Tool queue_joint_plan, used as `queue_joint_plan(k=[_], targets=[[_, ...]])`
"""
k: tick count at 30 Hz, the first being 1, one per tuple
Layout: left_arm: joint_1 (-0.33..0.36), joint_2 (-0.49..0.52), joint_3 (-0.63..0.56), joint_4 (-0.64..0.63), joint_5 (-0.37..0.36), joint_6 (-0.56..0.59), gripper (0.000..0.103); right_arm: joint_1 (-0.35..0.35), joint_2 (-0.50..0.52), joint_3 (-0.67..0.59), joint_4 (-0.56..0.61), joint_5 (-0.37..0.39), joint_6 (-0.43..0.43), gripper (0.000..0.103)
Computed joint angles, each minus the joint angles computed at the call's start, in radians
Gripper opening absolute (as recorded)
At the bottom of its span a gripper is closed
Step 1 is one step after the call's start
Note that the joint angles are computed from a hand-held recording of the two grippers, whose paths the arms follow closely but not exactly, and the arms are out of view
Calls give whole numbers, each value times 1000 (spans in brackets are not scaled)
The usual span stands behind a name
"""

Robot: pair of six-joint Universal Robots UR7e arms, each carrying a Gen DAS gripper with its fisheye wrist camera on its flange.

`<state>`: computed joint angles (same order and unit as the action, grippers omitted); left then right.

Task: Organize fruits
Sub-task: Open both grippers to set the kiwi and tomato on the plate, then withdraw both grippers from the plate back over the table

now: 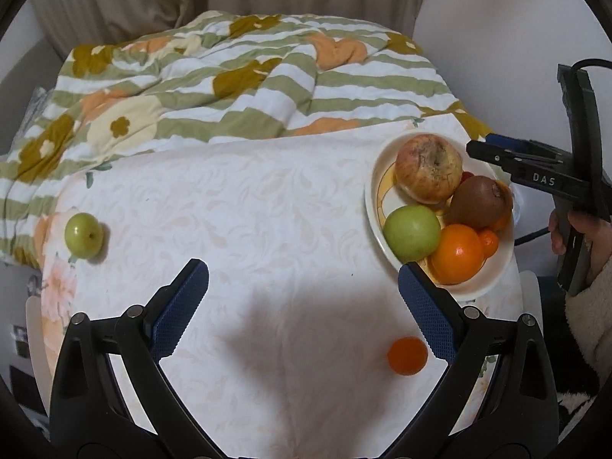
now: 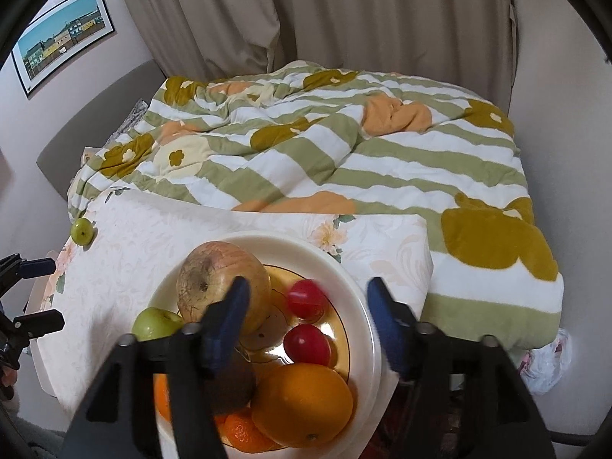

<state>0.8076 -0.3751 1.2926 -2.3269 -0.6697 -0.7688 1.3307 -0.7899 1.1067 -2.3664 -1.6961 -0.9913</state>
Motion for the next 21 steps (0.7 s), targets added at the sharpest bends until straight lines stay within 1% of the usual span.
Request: queue_joint_plan(k=[1,2,3,4,8,11,15,18,20,21], targets=[[-2,-1,2,4,2,-2,103,0,-4,6,-6,3,-2,78],[-6,-4,9,7,8,-7,103,-1,-11,16,-19,9,-5,85],[-8,-6,13,6,11,-9,103,-2,-18,26,-31,17,-8,95],[-11,-9,20,0,13,-10,103,-4,-25,36,-44,26,-12,102],[-20,-22,49,-24,20,-16,103,-5,-48,72,-89,32,-31,102],[-26,-33,62,-7,27,-39,103,-4,-66,94,-106,40,-39,102],[-42,-62,95,13,35,-83,103,2,-101,129,-118,54,-48,102],[-58,-88,127,22,47,-103,103,5,-127,152,-102,73,-34,102],[-69,-109,151,34,64,-116,103,13,-148,175,-96,62,-24,102],[-73,-120,163,39,72,-123,103,21,-160,190,-100,45,-17,102]])
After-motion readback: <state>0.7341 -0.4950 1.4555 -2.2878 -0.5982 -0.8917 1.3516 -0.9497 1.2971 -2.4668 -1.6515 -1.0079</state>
